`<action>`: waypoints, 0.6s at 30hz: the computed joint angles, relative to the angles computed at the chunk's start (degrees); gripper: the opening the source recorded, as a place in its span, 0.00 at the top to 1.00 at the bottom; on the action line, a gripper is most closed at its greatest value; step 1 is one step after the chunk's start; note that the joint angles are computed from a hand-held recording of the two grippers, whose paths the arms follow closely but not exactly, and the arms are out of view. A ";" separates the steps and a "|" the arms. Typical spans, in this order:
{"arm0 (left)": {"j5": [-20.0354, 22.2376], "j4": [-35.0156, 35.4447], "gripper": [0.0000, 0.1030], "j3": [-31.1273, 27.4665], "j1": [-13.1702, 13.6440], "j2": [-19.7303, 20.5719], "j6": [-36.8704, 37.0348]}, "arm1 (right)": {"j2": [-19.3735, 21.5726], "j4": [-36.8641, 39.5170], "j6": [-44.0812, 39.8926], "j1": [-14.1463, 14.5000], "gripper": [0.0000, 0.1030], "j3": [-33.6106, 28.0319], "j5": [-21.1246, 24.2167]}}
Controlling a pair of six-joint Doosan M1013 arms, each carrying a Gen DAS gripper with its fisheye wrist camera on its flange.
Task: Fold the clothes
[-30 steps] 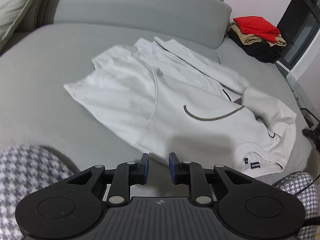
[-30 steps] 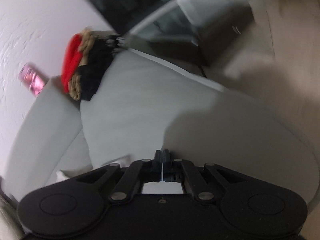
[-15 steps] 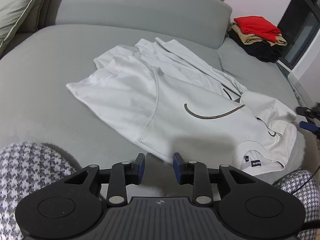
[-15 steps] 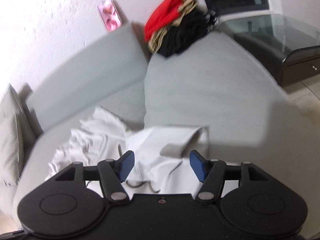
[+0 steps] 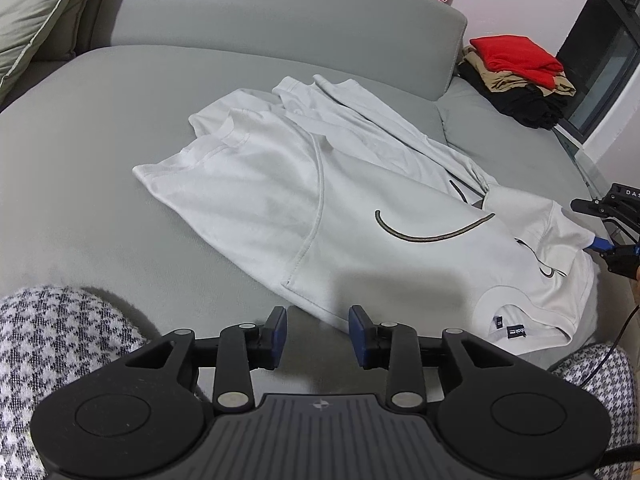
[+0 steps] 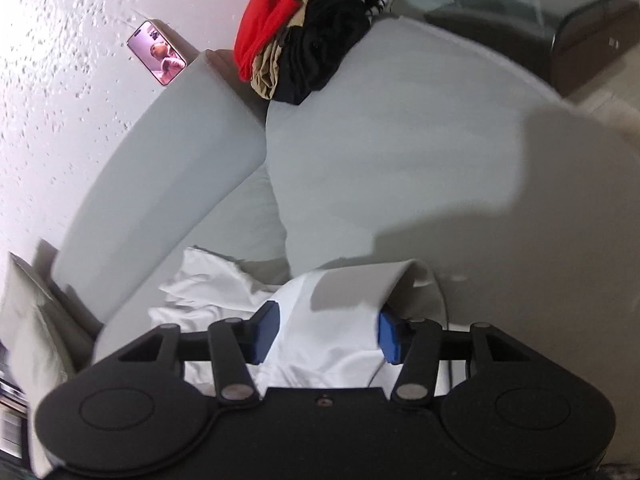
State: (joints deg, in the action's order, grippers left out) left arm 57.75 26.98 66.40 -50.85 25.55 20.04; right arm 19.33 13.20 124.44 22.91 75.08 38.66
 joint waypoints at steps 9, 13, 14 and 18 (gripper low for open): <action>0.07 -0.77 0.69 -0.15 0.20 0.17 0.81 | 2.14 11.34 -10.96 -1.39 0.61 -1.44 3.25; 0.28 -0.50 0.69 -0.35 0.12 0.33 0.97 | 4.84 7.49 -14.20 -0.74 0.98 -5.87 9.57; 0.19 -0.51 0.69 -0.33 0.10 0.35 1.18 | 5.37 5.88 -14.07 -0.46 0.98 -6.89 10.77; 0.58 1.06 0.72 -0.40 -0.23 0.49 1.34 | 3.48 6.47 -10.72 -0.29 0.98 -3.87 -0.31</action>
